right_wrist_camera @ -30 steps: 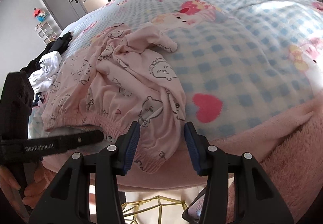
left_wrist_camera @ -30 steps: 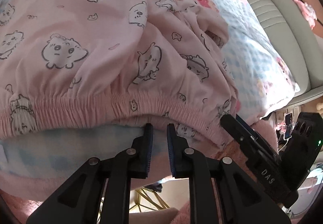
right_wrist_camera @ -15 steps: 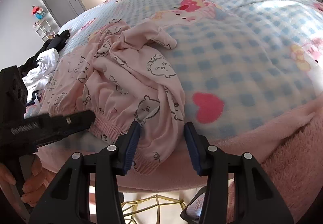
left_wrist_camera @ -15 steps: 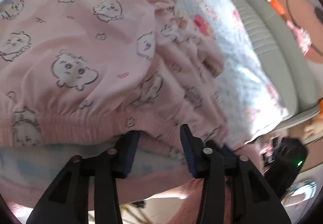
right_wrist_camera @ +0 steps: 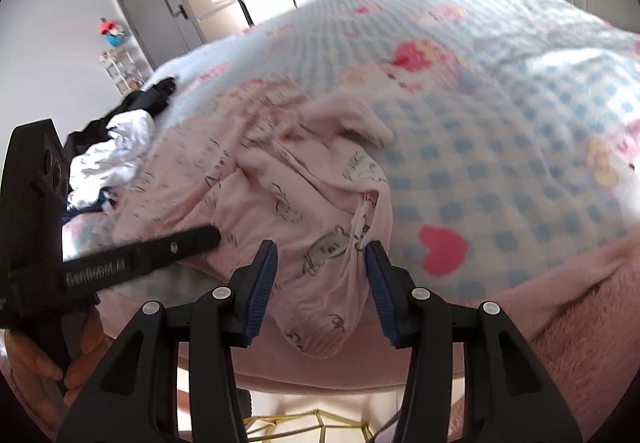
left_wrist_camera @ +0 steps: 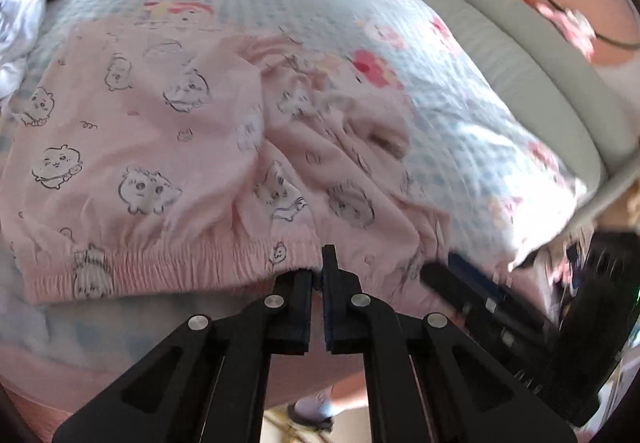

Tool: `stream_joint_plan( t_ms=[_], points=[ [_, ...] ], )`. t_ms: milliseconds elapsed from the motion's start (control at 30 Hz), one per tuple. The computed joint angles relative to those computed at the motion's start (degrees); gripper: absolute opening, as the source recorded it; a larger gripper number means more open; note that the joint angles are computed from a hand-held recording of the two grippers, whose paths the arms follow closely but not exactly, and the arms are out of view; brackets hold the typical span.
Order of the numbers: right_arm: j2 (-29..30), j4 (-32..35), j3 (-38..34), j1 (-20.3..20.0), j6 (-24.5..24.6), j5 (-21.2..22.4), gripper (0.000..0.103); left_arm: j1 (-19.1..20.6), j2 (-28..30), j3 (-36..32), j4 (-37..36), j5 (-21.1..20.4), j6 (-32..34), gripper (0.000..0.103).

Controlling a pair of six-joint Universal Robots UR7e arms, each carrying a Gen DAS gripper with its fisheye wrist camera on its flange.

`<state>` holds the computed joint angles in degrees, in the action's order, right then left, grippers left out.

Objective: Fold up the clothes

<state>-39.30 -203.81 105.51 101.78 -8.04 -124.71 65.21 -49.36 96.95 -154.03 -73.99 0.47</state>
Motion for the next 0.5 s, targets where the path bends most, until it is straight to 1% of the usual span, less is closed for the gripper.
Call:
stream_joint_plan(
  t_ms=[67, 100, 133, 233, 267, 300, 333, 367, 433, 500],
  points=[
    [0.73, 2.33, -1.24, 0.47, -0.53, -1.46, 0.05, 1.45, 0.94, -1.22, 3.03, 0.31, -1.98, 0.004],
    [1.23, 5.34, -2.26, 0.57, 0.2, -3.25, 0.05, 2.48, 1.57, -2.26, 4.69, -0.54, -3.68, 0.004],
    [1.94, 10.49, -3.84, 0.45, 2.06, -6.01, 0.05, 3.49, 2.15, -3.13, 5.78, -1.63, -5.11, 0.005],
    [2.21, 18.94, -5.35, -0.75, 7.57, -8.99, 0.048, 4.63, 2.28, -4.39, 7.5, -4.13, -5.03, 0.007],
    [1.42, 18.77, -4.75, -0.83, 8.89, -8.92, 0.048, 4.74, 1.59, -4.35, 7.58, -5.18, -4.74, 0.011],
    [0.8, 17.58, -4.01, -0.97, 9.68, -8.77, 0.048, 4.78, 0.84, -4.08, 7.21, -5.85, -4.33, 0.017],
    [0.53, 16.2, -3.49, -0.97, 9.82, -9.02, 0.048, 4.64, -0.09, -3.36, 6.13, -5.57, -3.38, 0.019],
    [0.06, 14.48, -2.69, -1.11, 10.16, -8.53, 0.048, 4.44, -0.94, -2.87, 5.74, -4.93, -2.02, 0.02],
    [-1.03, 10.61, -1.01, -1.41, 10.51, -6.25, 0.048, 4.16, -2.17, -2.54, 6.68, -4.07, 0.26, 0.02],
    [-1.18, 7.15, -0.46, -1.05, 7.98, -4.58, 0.048, 3.68, -3.35, -1.88, 7.01, -3.24, 2.82, 0.02]
  ],
)
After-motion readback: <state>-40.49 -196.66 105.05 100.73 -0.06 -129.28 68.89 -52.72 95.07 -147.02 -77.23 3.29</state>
